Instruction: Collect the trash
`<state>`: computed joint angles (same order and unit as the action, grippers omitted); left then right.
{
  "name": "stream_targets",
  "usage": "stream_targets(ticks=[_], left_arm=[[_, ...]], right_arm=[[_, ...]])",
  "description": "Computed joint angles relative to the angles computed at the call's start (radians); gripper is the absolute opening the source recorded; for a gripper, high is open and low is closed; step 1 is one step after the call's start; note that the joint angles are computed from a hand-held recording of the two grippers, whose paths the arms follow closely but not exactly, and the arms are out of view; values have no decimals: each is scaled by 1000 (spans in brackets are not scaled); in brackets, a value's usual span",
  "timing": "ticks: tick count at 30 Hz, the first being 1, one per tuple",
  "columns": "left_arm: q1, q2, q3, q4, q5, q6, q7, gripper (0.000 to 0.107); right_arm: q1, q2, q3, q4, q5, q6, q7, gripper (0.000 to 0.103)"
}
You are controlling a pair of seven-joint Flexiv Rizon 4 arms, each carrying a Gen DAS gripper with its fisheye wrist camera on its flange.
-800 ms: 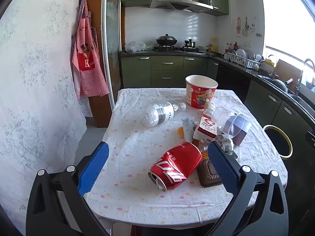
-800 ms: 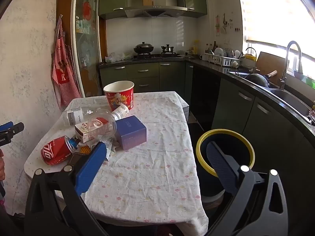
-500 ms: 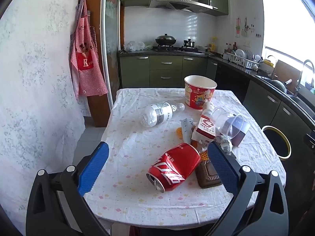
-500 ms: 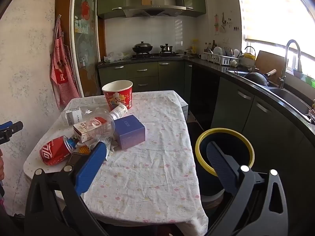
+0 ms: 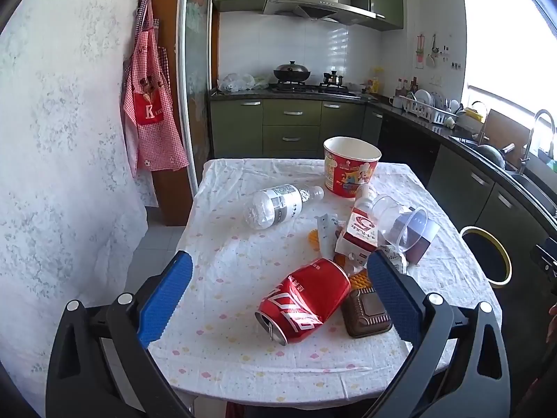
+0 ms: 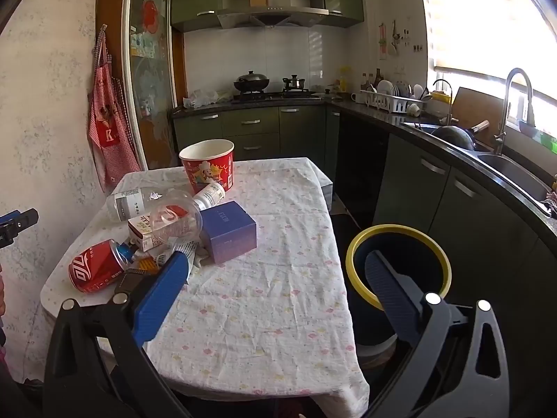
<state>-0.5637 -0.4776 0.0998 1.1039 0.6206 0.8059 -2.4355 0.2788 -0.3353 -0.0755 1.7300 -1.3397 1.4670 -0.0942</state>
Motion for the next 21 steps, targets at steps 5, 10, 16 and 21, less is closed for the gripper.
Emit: stream_targets(ticks=[5,10,16,21], left_arm=[[1,-4,-2,-6,-5,-2,8,99],[1,-8,-2,-10,-10,-6,13,99],[1,-9,0,-9,-11,-3,14,99],[2,-9,-1,-6,-13,-2,20,99]], right_arm=[[2,-10,-3,-4,-4,1,8,97],[4,-13,-4,-5,3,1,3,97],[6,-17,-8,-7,1,6,7,97],[9,-21,-11,-8,5,6,6,97]])
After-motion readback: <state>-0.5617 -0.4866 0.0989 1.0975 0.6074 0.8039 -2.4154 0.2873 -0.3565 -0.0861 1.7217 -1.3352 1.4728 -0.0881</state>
